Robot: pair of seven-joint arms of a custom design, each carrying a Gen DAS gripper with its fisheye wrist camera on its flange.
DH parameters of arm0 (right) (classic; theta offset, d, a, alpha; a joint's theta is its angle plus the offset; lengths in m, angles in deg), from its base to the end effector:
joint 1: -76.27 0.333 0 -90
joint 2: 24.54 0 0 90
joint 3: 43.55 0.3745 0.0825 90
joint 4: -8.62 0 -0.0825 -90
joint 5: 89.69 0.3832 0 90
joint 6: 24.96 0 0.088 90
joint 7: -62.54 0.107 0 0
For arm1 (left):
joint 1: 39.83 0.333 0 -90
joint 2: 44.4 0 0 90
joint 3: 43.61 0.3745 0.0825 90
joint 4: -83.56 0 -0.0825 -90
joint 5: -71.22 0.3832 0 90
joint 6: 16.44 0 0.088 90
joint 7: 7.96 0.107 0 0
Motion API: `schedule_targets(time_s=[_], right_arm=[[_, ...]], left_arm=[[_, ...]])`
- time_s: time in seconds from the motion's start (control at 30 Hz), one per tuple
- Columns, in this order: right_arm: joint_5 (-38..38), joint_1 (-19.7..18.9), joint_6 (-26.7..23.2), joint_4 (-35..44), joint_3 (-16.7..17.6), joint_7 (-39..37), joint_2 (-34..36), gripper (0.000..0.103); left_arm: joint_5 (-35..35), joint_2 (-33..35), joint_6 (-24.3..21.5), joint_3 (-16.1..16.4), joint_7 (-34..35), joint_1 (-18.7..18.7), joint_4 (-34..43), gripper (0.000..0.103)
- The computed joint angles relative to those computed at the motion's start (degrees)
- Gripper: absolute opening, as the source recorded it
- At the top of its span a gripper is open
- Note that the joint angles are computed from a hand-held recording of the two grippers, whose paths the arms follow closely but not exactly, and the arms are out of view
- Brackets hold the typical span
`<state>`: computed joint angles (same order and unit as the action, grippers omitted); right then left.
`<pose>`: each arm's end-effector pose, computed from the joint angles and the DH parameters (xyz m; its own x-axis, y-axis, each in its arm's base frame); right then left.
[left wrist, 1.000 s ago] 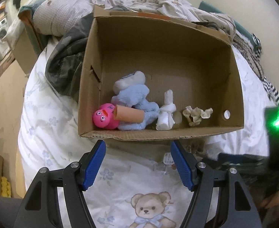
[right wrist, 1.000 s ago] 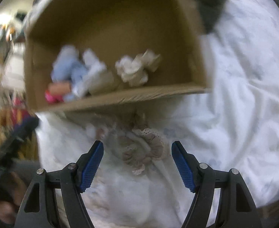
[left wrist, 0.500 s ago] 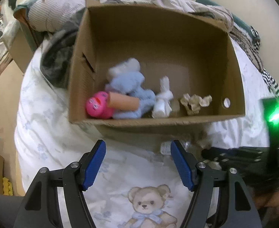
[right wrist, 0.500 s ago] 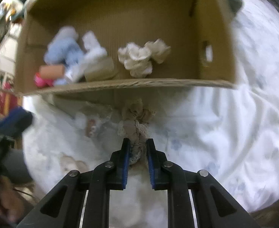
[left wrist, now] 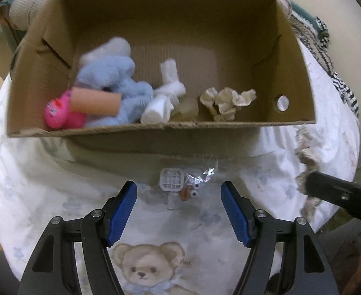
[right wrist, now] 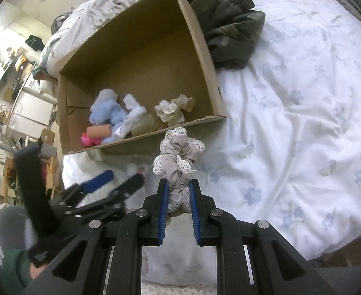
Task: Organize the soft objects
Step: 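Grasp the lace scrunchie with the right tool while the left tool grasps the clear bag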
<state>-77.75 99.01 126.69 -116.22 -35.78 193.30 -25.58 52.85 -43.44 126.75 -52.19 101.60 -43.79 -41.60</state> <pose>0.4915 0.2837 0.5103 -0.2502 -0.8708 -0.4233 -0.8994 0.3709 -0.2314 0.5494 -0.1198 0.4702 -0.3461 -0.9253 0.1551 -0.9006 0.2814 -0.3312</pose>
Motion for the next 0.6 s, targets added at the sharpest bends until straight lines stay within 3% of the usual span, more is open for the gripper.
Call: schedule_targets(time_s=[0.1, 0.2, 0.23, 0.27, 0.37, 0.6], right_arm=[[0.3, 0.0, -0.1, 0.1, -0.1, -0.6, 0.1, 0.019], [-0.2, 0.2, -0.1, 0.5, 0.2, -0.1, 0.5, 0.019], [-0.2, 0.3, 0.0, 0.7, 0.2, -0.2, 0.7, 0.019], [-0.2, 0.3, -0.1, 0.8, 0.1, -0.3, 0.8, 0.019], [0.5, 0.4, 0.0, 1.1, 0.0, -0.9, 1.1, 0.019], [0.4, 1.0, 0.5, 2.0, 0.2, -1.2, 1.6, 0.019]], left_arm=[[4.9, 1.7, 0.7, -0.3, -3.8, -0.3, 0.3, 0.068], [3.6, 2.3, 2.0, -0.7, -2.8, 0.1, -0.3, 0.062], [3.4, 2.1, 2.6, -0.8, -2.4, 0.2, -0.6, 0.043], [2.8, 2.1, 2.6, -0.9, -1.2, 0.3, -0.6, 0.031], [1.1, 1.8, 1.4, -1.0, 1.6, 0.6, -0.5, 0.022], [-1.2, -1.9, 1.5, 0.3, 5.4, 0.9, -1.9, 0.019]])
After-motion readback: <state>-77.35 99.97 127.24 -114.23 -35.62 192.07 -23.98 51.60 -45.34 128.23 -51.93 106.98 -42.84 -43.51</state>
